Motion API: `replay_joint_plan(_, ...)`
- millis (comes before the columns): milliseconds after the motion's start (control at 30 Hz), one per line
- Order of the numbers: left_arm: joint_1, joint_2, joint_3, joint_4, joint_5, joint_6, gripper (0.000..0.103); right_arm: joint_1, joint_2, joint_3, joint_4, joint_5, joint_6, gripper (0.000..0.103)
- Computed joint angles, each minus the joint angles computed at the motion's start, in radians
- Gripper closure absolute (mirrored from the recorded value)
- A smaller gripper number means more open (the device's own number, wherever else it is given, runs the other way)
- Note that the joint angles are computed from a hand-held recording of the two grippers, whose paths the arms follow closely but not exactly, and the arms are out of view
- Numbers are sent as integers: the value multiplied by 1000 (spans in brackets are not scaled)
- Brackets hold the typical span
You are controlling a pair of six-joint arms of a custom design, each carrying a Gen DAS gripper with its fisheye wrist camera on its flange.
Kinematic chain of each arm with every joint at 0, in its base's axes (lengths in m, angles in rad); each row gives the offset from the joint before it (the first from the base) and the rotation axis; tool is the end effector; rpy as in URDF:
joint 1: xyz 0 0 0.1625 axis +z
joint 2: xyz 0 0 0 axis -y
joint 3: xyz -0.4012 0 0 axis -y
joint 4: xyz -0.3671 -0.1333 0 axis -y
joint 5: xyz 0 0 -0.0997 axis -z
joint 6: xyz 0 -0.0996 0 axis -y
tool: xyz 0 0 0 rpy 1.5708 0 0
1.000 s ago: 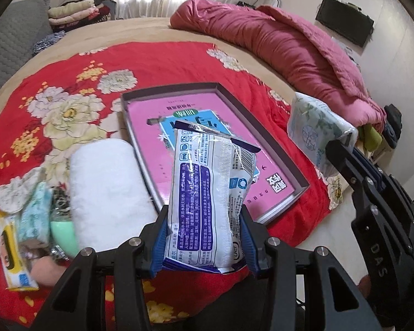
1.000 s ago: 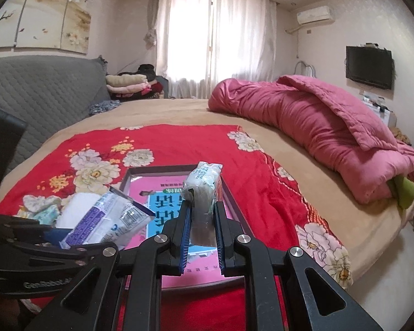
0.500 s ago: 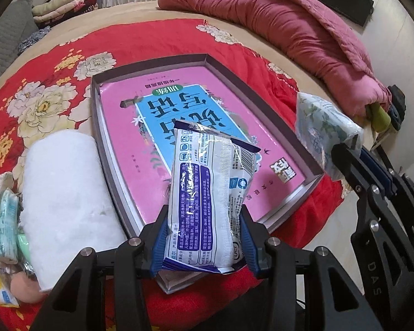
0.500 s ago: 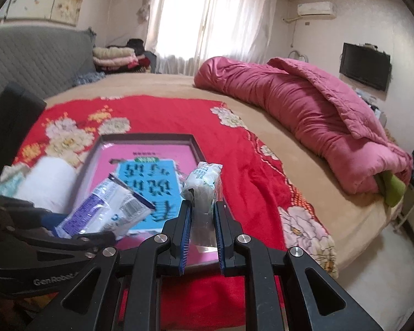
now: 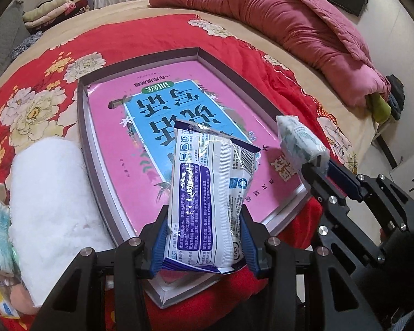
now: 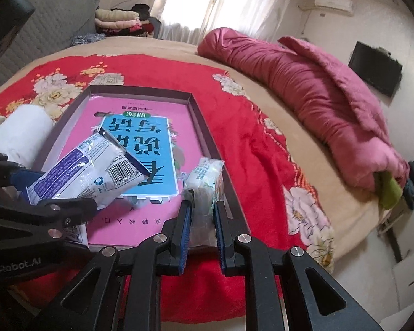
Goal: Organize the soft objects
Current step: 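Lower the green tissue pack onto the tray and open the right gripper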
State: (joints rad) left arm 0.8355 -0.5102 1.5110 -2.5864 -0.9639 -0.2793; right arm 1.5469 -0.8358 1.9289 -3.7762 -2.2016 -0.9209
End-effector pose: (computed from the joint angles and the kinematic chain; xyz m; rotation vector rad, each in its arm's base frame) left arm -0.2944 -0.6089 -0.0310 0.5791 2.5223 -0.4104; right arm 0.0613 -0.5557 0.1879 0.4979 -1.9630 0.8039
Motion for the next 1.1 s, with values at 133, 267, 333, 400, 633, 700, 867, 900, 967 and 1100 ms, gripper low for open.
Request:
replay_joint_plan(133, 2, 7, -10, 7, 1, 0, 56, -7, -12, 5, 43, 21, 23, 83)
replay_joint_plan(267, 3, 12, -16, 12, 1, -2, 56, -23, -36, 17, 121, 37, 90, 78)
replay_joint_plan(333, 5, 13, -18, 14, 2, -2, 56, -30, -46, 24, 134, 50, 116, 77)
replay_joint_plan(400, 5, 16, -22, 17, 2, -2, 56, -34, -55, 30, 143, 65, 131, 75)
replay_joint_plan(633, 12, 25, -41, 34, -2, -13, 56, -44, -82, 59, 113, 127, 166, 55)
replay_joint_plan(700, 12, 27, -44, 39, -2, -13, 56, -47, -92, 65, 117, 142, 184, 52)
replay_joint_plan(867, 13, 28, -44, 40, 1, -14, 56, -56, -126, 104, 59, 238, 195, 48)
replay_joint_plan(900, 12, 27, -43, 38, 1, -15, 56, -57, -129, 108, 37, 250, 197, 46)
replay_joint_plan(967, 13, 27, -42, 37, 1, -14, 56, -52, -123, 94, 34, 225, 207, 43)
replay_joint_plan(1100, 13, 30, -47, 46, 8, -16, 56, -45, -100, 57, 78, 138, 221, 43)
